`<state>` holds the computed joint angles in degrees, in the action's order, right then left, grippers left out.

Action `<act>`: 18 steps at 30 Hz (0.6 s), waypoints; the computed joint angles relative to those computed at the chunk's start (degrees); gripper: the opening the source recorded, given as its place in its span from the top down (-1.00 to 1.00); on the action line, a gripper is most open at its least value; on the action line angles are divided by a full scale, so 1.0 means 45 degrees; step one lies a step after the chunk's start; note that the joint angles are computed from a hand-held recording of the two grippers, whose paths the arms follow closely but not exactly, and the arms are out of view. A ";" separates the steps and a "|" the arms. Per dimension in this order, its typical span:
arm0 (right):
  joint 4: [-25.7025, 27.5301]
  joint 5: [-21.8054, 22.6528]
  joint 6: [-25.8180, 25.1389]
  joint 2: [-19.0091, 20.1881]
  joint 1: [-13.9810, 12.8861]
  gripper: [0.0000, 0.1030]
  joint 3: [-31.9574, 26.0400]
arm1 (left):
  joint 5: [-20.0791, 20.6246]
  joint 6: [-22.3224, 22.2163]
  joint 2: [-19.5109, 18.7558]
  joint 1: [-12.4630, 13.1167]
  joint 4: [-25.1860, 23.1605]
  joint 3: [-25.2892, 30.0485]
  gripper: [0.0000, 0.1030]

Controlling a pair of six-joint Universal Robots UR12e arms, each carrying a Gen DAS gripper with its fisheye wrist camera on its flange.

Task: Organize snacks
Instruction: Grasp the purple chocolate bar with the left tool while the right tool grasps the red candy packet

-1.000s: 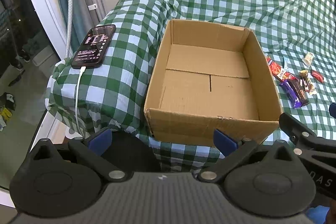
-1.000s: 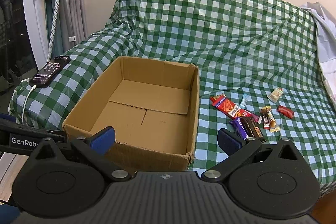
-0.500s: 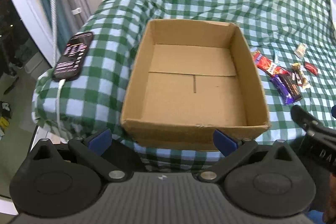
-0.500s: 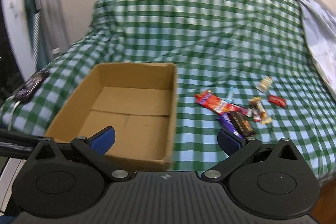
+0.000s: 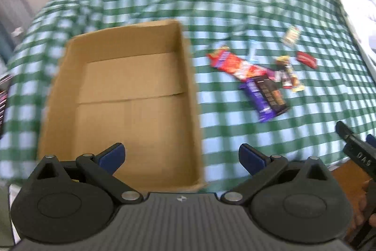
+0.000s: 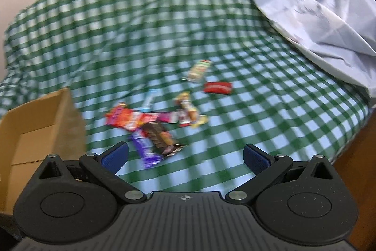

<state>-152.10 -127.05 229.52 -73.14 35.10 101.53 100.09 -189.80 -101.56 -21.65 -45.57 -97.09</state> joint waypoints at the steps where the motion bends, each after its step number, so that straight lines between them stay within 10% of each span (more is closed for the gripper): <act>1: 0.0006 0.0110 -0.0039 -0.0058 -0.0203 -0.99 0.0120 | -0.0102 0.0017 -0.0348 -0.0113 -0.0215 0.0371 -0.99; 6: -0.0439 0.0466 -0.0877 0.0005 -0.1219 -0.99 0.0400 | -0.0774 -0.0006 -0.2342 -0.0511 -0.1328 0.2351 -0.99; 18: -0.2757 0.3018 -0.7135 0.2558 -0.4107 -0.99 -0.0955 | -0.0606 -0.1303 -0.5867 -0.0673 -0.4050 0.5705 -0.99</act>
<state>-164.51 -113.47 197.41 -61.62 16.62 97.23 97.37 -195.66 -127.96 -24.68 -63.80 -71.41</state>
